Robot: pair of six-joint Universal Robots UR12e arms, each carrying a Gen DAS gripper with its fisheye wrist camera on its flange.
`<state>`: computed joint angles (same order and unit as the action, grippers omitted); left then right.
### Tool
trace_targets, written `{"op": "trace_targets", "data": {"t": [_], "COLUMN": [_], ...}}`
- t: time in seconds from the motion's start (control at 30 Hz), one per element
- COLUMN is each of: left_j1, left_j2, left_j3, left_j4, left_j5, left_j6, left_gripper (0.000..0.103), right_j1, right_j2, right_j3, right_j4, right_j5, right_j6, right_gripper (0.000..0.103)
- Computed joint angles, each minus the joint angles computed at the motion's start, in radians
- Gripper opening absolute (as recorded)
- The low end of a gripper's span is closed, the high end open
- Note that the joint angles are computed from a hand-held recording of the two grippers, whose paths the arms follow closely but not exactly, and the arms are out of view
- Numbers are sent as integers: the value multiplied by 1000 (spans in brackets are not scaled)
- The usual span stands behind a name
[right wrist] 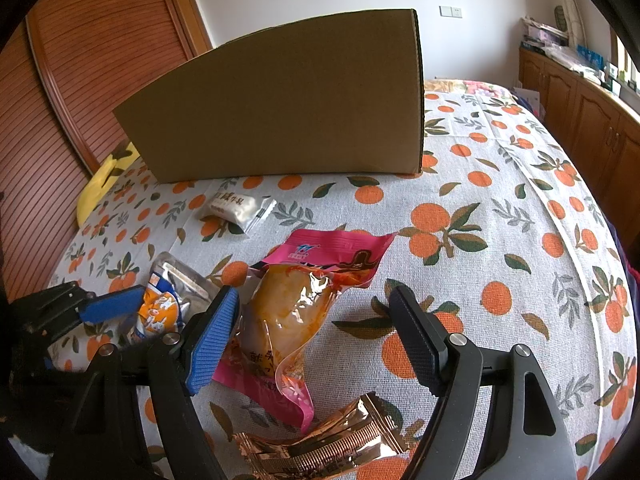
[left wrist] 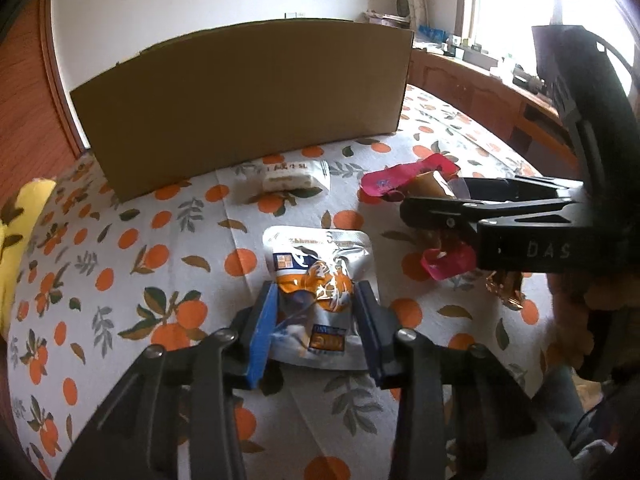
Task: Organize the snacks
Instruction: 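Grasp the silver pouch with the left tool while the right tool grasps the pink-wrapped egg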
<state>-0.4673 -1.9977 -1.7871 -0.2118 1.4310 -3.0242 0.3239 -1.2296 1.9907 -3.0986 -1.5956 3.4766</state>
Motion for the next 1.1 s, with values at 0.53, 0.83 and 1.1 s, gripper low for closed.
{"op": "trace_targets", "data": {"t": [0.53, 0.83, 1.1], "left_j1": [21, 38, 43], "left_j2": [45, 53, 59], "left_j3": [-64, -83, -97], "left_j4": [146, 167, 206], "left_j5": [31, 8, 30], "left_j6": [-57, -90, -116], "left_gripper": [36, 36, 36], "right_j1": [4, 12, 38], "right_j2": [2, 5, 11], "right_j3": [-3, -8, -15], "right_j4": [13, 8, -7], "right_j5": [-17, -24, -90], "right_j6": [-15, -45, -91], "right_gripper": [79, 49, 43]}}
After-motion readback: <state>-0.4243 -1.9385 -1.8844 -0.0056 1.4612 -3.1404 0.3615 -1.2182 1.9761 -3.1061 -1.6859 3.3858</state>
